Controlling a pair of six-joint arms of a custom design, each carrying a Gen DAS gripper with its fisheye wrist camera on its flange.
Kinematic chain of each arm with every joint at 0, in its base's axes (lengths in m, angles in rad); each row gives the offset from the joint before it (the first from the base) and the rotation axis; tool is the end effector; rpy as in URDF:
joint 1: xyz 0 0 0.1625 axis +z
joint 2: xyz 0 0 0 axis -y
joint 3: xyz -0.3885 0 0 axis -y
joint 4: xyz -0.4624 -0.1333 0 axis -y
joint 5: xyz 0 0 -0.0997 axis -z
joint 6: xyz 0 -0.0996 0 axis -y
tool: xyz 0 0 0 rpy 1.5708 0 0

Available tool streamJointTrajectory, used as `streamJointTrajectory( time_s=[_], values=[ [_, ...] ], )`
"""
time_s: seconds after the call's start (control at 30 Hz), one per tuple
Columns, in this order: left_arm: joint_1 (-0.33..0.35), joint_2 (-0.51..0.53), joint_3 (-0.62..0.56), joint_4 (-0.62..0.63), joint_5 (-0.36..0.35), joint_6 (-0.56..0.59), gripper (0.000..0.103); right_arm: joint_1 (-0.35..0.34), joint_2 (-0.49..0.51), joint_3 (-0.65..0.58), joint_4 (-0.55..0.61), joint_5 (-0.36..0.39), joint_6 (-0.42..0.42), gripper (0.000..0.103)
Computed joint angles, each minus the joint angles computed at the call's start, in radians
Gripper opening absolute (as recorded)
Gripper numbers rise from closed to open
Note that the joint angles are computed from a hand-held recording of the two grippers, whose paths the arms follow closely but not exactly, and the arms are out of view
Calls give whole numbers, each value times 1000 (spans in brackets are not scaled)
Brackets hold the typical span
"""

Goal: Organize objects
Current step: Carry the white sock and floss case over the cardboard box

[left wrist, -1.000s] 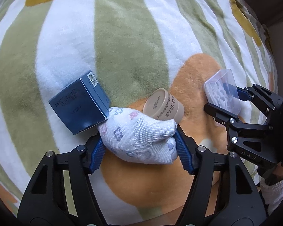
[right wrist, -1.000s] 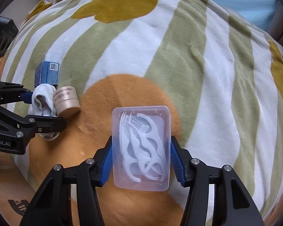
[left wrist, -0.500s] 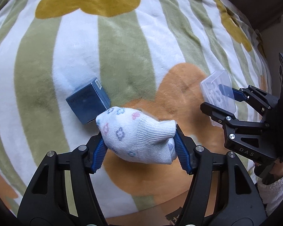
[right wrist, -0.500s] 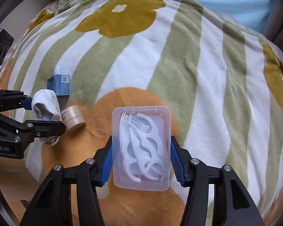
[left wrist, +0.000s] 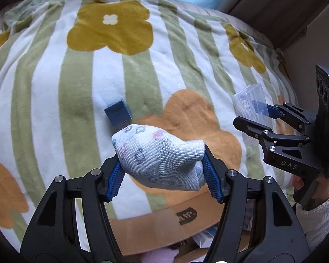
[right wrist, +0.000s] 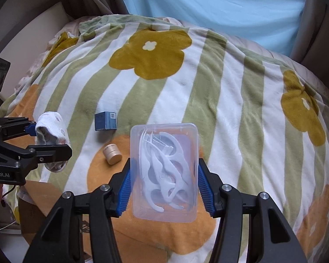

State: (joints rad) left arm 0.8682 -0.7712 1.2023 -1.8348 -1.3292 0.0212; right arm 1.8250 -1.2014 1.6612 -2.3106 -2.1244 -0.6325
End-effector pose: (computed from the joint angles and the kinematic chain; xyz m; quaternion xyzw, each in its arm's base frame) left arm -0.3847 -0.6975 0.1281 0.3596 0.9216 0.0380 0.1409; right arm 0.2478 -0.6319 0.2657 0.3742 -0.8768 0.0810 0.2910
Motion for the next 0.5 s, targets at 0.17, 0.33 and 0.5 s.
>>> streamJointTrajectory(
  time_s=[0.17, 0.33, 0.5],
  values=[
    [-23, -119, 102, -14, 0, 19, 61, 33, -83, 56, 38, 15, 40, 50],
    [-39, -226, 206, -21, -4, 18, 61, 59, -166, 115, 86, 17, 78, 50],
    [-62, -331, 323, -8, 26, 17, 61, 73, -256, 184, 137, 12, 130, 50]
  ],
)
